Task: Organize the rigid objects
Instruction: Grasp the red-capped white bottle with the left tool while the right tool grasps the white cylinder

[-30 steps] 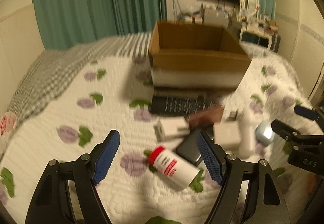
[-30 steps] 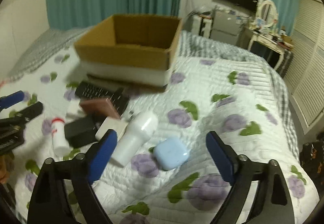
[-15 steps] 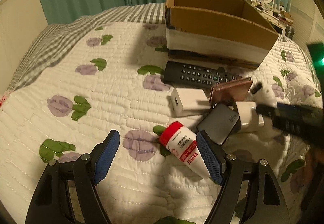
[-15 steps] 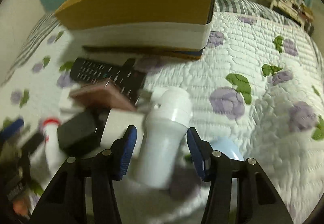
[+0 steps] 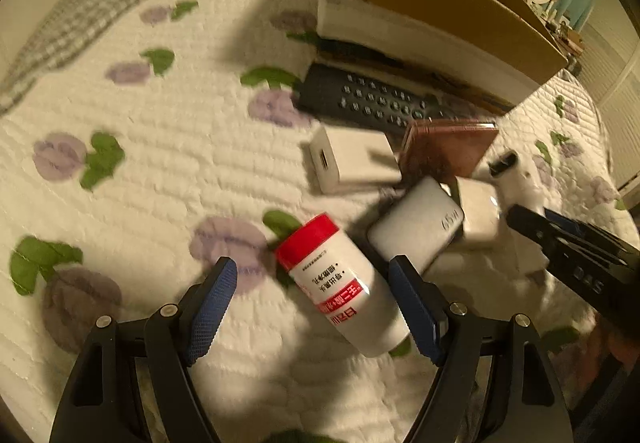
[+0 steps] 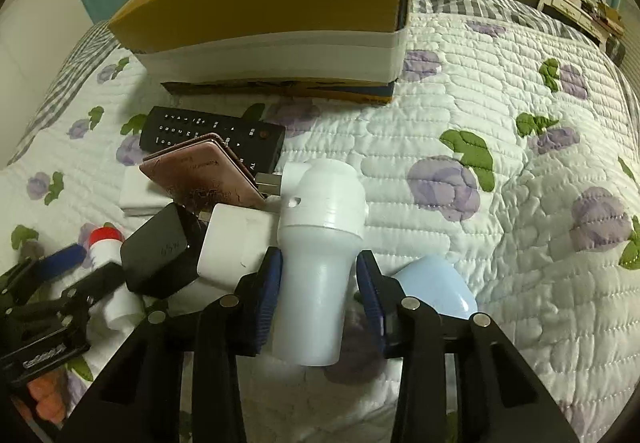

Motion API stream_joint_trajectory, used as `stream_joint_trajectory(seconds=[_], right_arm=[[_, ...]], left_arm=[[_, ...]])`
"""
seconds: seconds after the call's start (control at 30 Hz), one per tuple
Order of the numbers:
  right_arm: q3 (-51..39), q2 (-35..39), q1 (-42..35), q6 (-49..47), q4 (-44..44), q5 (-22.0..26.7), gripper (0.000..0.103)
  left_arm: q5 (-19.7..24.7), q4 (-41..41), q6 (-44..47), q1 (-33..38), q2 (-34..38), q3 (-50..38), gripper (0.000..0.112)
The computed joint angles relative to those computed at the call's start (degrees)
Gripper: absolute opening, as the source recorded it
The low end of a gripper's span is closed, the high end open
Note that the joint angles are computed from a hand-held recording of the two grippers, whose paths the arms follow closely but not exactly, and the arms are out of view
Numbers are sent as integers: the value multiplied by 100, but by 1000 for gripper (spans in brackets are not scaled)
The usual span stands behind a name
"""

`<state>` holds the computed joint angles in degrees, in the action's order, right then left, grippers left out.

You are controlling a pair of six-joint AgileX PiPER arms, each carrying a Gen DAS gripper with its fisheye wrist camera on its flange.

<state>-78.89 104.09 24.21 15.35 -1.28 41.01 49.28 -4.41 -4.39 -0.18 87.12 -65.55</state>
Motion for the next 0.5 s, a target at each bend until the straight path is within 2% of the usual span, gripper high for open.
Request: stream_joint_trajectory(seconds=[0.2, 0.33, 0.47, 0.5], right_arm=[[-412, 369, -207, -357, 400, -92, 38], [-341, 223, 90, 190, -344, -156, 37], [-217, 62, 181, 264, -530, -231, 37], [-214, 70, 184, 254, -520, -232, 37]], left_arm=[[251, -179, 203, 134, 33, -142, 77], [341, -178, 361, 164, 79, -212, 63], [260, 497, -205, -317, 521, -351, 61], [129, 824, -482, -467, 556, -304, 56]])
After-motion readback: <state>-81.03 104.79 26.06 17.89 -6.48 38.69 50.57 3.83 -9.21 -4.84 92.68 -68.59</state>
